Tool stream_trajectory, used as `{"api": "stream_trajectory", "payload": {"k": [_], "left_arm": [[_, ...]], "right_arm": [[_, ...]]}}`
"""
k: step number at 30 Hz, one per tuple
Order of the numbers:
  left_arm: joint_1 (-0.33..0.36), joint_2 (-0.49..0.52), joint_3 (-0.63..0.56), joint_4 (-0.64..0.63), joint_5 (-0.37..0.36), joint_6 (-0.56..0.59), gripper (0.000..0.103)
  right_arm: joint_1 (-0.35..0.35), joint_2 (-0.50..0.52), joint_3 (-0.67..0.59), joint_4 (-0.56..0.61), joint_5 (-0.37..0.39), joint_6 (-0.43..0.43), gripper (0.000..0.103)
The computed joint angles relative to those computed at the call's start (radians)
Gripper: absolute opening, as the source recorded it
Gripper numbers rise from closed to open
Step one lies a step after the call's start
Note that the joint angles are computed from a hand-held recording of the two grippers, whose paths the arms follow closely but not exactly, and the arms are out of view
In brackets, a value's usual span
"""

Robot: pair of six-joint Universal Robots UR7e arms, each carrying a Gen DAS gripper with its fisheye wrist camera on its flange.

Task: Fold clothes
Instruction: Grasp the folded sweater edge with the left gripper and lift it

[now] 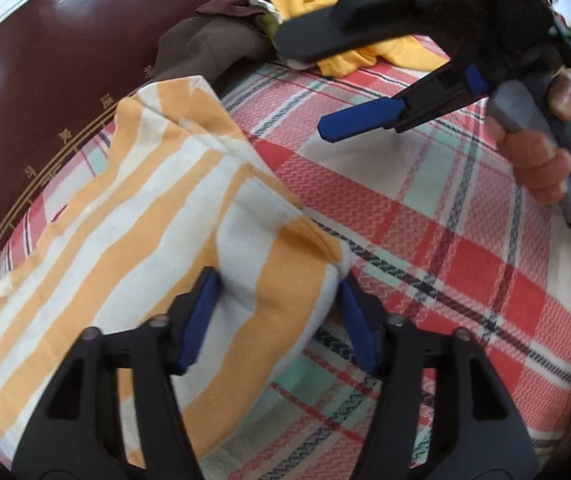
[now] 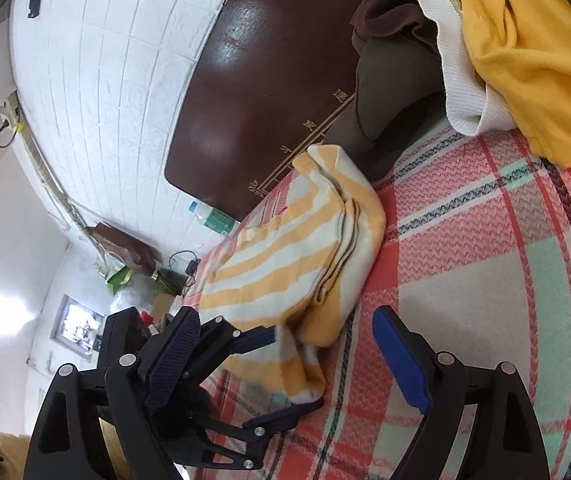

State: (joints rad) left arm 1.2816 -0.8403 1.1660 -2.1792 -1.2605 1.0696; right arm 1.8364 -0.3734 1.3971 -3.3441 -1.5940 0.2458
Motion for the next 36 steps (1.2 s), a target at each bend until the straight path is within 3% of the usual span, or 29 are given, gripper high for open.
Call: {"api": "stream_trajectory", "payload": {"k": [3,6,14,17,20,24,31,36], "left_arm": [[0.011,0.008,-0.042,0.053,-0.032,-0.080,0.035],[0.021,0.021,-0.092,0.116,-0.062,-0.147,0.032],[0.023,0.009,-0.077,0.117,-0.071,-0.189,0.032],[0.022,0.004,-0.063,0.102,-0.065,-0.190,0.032],[0.021,0.002,-0.056,0.097,-0.061,-0.205,0.032],[0.029,0.007,-0.084,0.129,-0.089,-0.271,0.028],[0.054,-0.001,-0.154,0.197,-0.201,-0.383,0.025],[0.080,-0.020,-0.214,0.225,-0.306,-0.452,0.025]], "right_arm": [[0.001,0.016,-0.079,0.096,-0.064,-0.025,0.090],[0.000,0.048,-0.171,0.173,-0.130,-0.030,0.090],[0.012,0.139,-0.374,0.341,-0.208,-0.074,0.090],[0.016,0.162,-0.420,0.386,-0.203,-0.095,0.090],[0.015,0.181,-0.461,0.449,-0.194,-0.114,0.069],[0.013,0.194,-0.495,0.503,-0.205,-0.073,0.020],[0.037,0.197,-0.536,0.492,-0.119,-0.038,0.016],[0.081,0.300,-0.776,0.618,-0.080,-0.042,0.015]]}}
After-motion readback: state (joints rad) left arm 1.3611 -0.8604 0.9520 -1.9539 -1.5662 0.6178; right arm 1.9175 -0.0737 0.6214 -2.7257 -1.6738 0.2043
